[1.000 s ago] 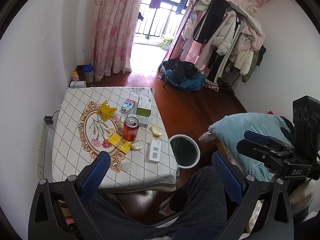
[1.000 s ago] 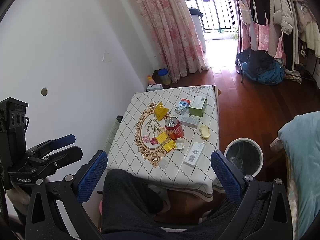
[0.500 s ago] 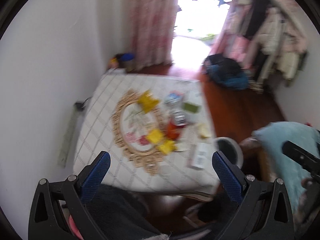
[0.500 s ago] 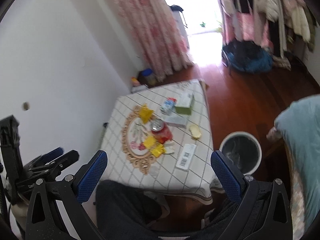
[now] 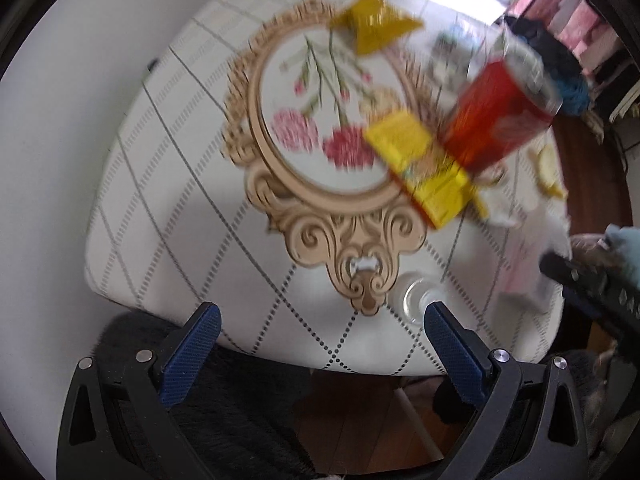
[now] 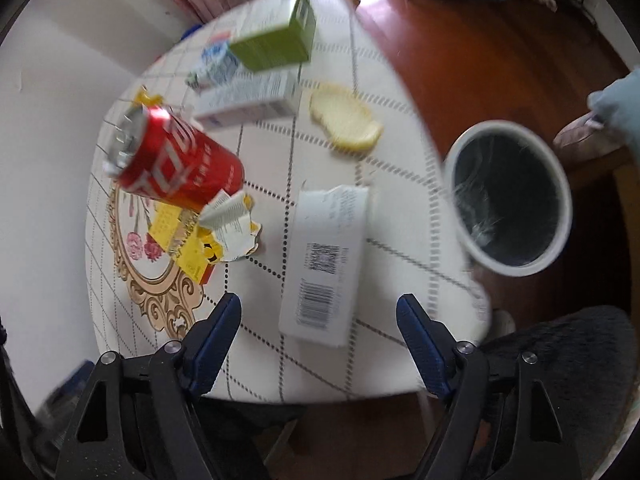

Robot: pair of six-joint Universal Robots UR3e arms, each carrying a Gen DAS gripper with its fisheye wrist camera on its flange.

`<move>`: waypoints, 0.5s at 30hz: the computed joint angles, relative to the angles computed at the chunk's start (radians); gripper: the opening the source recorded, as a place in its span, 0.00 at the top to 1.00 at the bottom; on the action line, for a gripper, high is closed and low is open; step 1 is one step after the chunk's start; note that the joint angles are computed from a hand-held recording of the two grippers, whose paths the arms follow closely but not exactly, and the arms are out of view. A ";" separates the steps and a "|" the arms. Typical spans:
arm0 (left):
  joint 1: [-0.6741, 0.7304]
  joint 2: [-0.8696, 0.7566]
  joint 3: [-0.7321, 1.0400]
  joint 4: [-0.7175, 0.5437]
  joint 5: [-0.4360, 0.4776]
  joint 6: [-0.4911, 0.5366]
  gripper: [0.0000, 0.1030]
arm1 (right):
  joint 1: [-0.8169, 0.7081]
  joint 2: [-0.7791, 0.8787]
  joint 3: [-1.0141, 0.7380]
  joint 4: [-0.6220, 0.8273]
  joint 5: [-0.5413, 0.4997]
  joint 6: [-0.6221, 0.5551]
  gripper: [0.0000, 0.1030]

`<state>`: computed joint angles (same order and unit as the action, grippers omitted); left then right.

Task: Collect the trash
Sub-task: 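Grasp the clear plastic lid with left tool while right tool grasps white barcode box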

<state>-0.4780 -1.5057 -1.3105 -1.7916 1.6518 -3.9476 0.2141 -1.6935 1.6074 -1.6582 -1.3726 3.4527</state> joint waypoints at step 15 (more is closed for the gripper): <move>-0.148 -0.087 -0.052 0.164 -0.064 0.044 0.05 | 0.019 -0.062 0.163 0.018 -0.071 -0.125 0.45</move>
